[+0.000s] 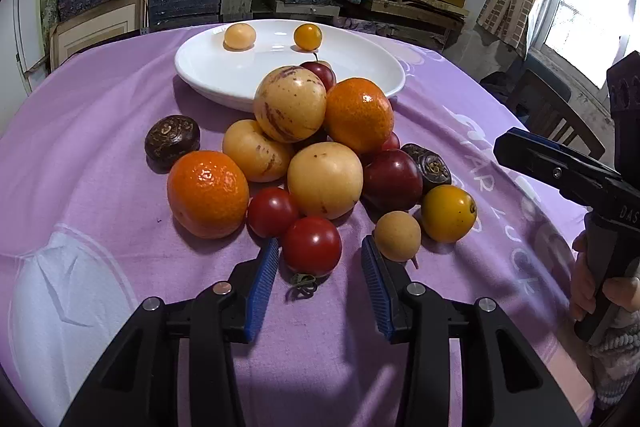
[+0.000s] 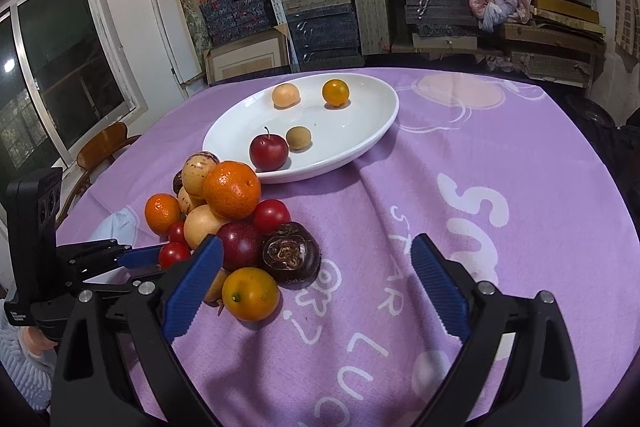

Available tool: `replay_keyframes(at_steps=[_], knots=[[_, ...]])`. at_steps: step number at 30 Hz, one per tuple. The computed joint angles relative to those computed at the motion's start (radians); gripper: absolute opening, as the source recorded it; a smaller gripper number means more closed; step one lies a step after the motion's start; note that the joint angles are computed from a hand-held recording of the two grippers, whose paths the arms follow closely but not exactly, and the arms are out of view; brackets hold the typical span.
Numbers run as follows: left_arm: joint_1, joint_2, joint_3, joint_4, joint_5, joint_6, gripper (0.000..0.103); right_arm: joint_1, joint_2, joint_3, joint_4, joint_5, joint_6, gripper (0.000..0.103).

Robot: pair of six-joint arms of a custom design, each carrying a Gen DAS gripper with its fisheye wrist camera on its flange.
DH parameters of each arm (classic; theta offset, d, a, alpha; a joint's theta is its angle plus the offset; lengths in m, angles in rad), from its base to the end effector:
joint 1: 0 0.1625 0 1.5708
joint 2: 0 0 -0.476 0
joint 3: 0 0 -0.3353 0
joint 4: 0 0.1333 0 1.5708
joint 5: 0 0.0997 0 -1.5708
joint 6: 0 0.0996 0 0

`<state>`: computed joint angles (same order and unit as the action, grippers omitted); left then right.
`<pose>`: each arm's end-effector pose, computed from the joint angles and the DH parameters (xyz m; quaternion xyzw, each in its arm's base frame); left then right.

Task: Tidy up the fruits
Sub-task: 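Grasp the red cherry tomato with the left tool, then close the right tool on the yellow-orange fruit while the left tool holds the tomato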

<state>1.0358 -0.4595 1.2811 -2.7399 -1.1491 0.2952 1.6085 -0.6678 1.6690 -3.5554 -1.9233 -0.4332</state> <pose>-0.2478 -0.7595 0.0766 0.3553 0.8959 -0.1925 0.1844 0.1248 -0.6834 0.2061 0.1220 -0.8632 0.4254 0.2429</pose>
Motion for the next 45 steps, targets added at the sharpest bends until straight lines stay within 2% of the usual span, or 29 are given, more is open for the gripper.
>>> replay_keyframes(at_steps=[3, 4, 5, 11, 16, 20, 23, 29, 33, 40, 45], knots=[[-0.001, 0.005, -0.009, -0.004, 0.004, -0.009, 0.041, 0.001, 0.001, 0.000, 0.005, -0.001, -0.003, 0.093], [0.000, 0.007, -0.013, 0.000, 0.000, -0.010, 0.032, 0.001, 0.000, 0.000, 0.008, -0.002, -0.004, 0.093], [0.000, 0.008, -0.018, 0.007, -0.007, -0.008, 0.029, 0.002, 0.000, 0.001, 0.011, -0.003, -0.007, 0.093], [-0.014, 0.004, 0.012, -0.029, 0.007, 0.040, 0.029, 0.009, -0.002, 0.003, 0.043, -0.003, -0.043, 0.093], [-0.007, -0.038, 0.082, -0.054, 0.037, 0.060, 0.029, 0.031, 0.014, -0.002, 0.077, -0.040, -0.144, 0.093], [0.015, -0.078, 0.127, -0.082, 0.026, 0.015, 0.029, 0.046, 0.040, -0.010, 0.070, -0.069, -0.199, 0.093], [0.023, -0.086, 0.130, -0.099, 0.023, 0.001, 0.029, 0.048, 0.052, -0.020, 0.063, -0.085, -0.204, 0.084], [0.024, -0.088, 0.126, -0.074, 0.027, -0.007, 0.029, 0.033, 0.044, -0.031, 0.109, -0.066, -0.146, 0.069], [0.022, -0.087, 0.116, -0.049, 0.034, -0.015, 0.029, 0.037, 0.049, -0.037, 0.127, -0.068, -0.158, 0.058], [0.015, -0.086, 0.123, -0.056, 0.054, -0.008, 0.029, 0.039, 0.054, -0.042, 0.152, -0.066, -0.147, 0.055], [0.011, -0.082, 0.125, -0.058, 0.059, -0.004, 0.032, 0.039, 0.055, -0.056, 0.218, -0.073, -0.122, 0.039]])
